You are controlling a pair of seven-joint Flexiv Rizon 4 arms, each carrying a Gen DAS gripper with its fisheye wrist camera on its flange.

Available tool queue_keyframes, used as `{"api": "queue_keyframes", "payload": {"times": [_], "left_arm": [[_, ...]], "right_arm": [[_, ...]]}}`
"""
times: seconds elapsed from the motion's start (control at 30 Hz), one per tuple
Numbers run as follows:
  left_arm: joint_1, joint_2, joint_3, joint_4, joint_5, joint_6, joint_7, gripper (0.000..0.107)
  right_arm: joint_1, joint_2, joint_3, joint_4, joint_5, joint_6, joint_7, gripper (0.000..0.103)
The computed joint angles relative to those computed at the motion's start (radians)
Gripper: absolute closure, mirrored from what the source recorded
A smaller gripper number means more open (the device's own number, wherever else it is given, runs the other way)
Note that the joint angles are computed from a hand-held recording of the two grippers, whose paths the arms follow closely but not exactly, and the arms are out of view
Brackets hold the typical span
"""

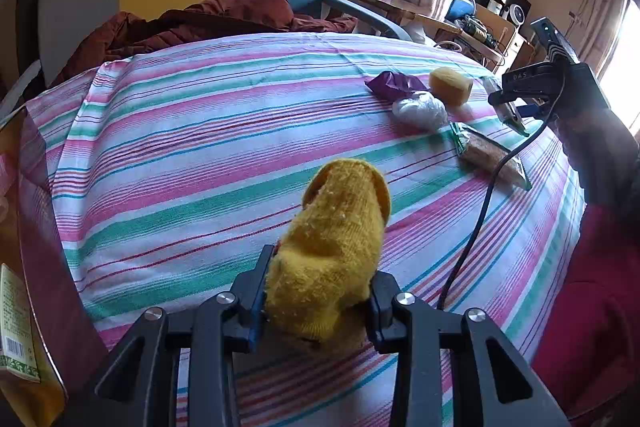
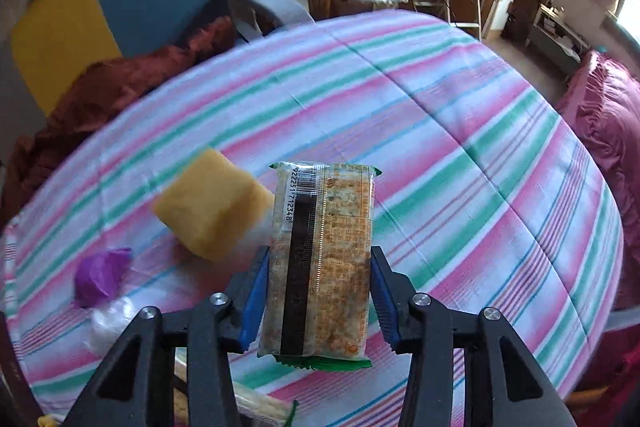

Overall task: Organize objects
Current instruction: 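Carry sock and snack bar to the gold tray with both tools and release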

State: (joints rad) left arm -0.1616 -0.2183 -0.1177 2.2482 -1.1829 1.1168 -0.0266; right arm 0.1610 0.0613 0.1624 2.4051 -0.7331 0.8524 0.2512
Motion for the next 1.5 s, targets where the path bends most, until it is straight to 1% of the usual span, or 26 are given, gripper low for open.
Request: {"api": "queue_keyframes", "payload": {"times": [0.1,0.2,0.3,0.33,0.43,0.5,0.6,0.67,0.73,0.87,0.97,1.03,1.13,1.23,1.33,1.47,1.5], "left_arm": [[0.007,0.028,0.010,0.007,0.006,-0.029,-0.007,0.070],[0.013,0.069,0.028,0.015,0.002,-0.064,-0.012,0.070],[0.026,0.101,0.052,0.012,0.009,-0.114,-0.030,0.070],[0.030,0.117,0.060,0.013,0.000,-0.125,-0.028,0.070],[0.042,0.145,0.084,0.011,-0.006,-0.149,-0.039,0.070],[0.051,0.157,0.096,0.009,-0.009,-0.159,-0.046,0.070],[0.070,0.169,0.116,0.006,-0.015,-0.169,-0.054,0.070],[0.090,0.175,0.132,0.002,-0.005,-0.183,-0.071,0.070],[0.112,0.179,0.146,-0.001,-0.018,-0.186,-0.073,0.070],[0.157,0.173,0.168,-0.017,-0.035,-0.190,-0.091,0.070],[0.200,0.163,0.185,-0.034,-0.057,-0.190,-0.107,0.070],[0.226,0.155,0.193,-0.045,-0.071,-0.186,-0.116,0.070],[0.265,0.131,0.200,-0.068,-0.092,-0.170,-0.135,0.070],[0.300,0.095,0.201,-0.096,-0.100,-0.147,-0.167,0.069],[0.321,0.062,0.194,-0.117,-0.093,-0.104,-0.205,0.069],[0.344,0.034,0.179,-0.142,-0.072,-0.091,-0.239,0.068],[0.351,0.025,0.175,-0.151,-0.081,-0.094,-0.246,0.063]], "right_arm": [[-0.007,-0.002,-0.004,0.003,-0.083,0.068,0.018,0.055],[0.002,-0.035,-0.009,-0.027,-0.139,0.098,0.000,0.055],[0.025,-0.039,0.001,-0.055,-0.139,0.091,-0.029,0.055],[0.029,-0.037,0.003,-0.055,-0.154,0.100,-0.022,0.055],[0.050,-0.030,0.016,-0.077,-0.181,0.103,-0.021,0.055],[0.074,-0.040,0.027,-0.109,-0.191,0.094,-0.030,0.055],[0.109,-0.071,0.032,-0.160,-0.233,0.107,-0.030,0.055],[0.134,-0.101,0.030,-0.197,-0.270,0.142,-0.020,0.055],[0.164,-0.137,0.029,-0.240,-0.288,0.162,-0.027,0.055],[0.237,-0.239,0.012,-0.342,-0.332,0.245,-0.038,0.055],[0.302,-0.325,-0.006,-0.433,-0.329,0.293,-0.090,0.055],[0.342,-0.392,-0.015,-0.504,-0.301,0.337,-0.141,0.055],[0.391,-0.490,-0.016,-0.618,-0.222,0.366,-0.240,0.055],[0.422,-0.576,-0.009,-0.725,-0.133,0.385,-0.337,0.055],[0.447,-0.665,0.010,-0.845,-0.033,0.363,-0.436,0.055],[0.472,-0.769,0.029,-1.001,0.084,0.326,-0.533,0.055],[0.472,-0.786,0.033,-1.024,0.111,0.333,-0.548,0.053]]}}
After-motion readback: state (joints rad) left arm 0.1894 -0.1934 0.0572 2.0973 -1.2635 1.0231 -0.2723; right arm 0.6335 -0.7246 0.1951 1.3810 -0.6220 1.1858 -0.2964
